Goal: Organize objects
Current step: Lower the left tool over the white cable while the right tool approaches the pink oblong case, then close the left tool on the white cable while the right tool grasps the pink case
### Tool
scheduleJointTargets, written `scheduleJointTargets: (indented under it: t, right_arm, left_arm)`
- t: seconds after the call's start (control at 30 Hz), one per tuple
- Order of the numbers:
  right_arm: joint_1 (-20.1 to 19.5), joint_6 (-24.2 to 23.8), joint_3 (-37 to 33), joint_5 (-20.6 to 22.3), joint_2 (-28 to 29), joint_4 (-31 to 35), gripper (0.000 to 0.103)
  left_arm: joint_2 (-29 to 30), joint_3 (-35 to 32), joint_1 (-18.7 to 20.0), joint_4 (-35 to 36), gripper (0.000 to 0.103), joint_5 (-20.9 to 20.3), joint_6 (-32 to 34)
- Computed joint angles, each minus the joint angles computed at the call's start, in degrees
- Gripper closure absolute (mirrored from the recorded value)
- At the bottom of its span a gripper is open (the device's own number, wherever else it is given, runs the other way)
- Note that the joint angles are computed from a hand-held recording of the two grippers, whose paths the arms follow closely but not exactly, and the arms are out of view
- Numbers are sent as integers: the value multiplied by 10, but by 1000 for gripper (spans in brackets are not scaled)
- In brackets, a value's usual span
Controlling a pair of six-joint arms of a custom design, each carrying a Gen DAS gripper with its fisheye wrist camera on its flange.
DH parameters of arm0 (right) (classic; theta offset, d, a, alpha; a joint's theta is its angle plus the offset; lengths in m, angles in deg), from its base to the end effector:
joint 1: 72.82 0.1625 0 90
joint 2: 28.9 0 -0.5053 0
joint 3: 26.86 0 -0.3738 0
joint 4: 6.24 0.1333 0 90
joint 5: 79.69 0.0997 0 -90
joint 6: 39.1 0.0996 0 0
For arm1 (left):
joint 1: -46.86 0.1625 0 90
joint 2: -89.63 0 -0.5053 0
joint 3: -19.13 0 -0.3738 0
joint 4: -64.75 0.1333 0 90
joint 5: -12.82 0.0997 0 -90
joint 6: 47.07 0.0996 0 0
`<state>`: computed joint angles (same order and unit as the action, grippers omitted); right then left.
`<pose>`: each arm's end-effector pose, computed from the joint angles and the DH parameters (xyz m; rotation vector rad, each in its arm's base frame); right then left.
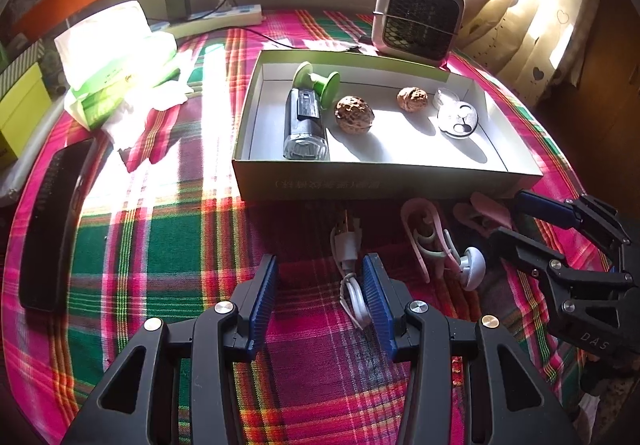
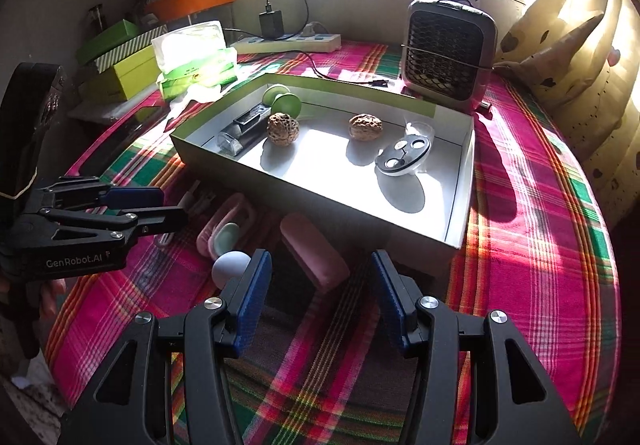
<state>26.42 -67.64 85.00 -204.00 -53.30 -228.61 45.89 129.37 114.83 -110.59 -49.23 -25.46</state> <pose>0.1734 -0.5852 0.0099 0.4690 -2.2808 0.8216 -0.0721 -0.6579 0.1180 0.8745 2.4755 -0.4376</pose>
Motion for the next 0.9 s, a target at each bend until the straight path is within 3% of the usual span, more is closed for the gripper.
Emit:
scheduleJointTargets:
  t: [0.73, 0.9]
  right_arm:
    - [-6, 4, -25, -8, 2, 65, 51]
    - [-4, -5, -24, -8, 4, 62, 66]
  left_arm:
    - [7, 1, 0, -23, 62, 3, 15]
    - [8, 0, -1, -22, 71, 11, 13]
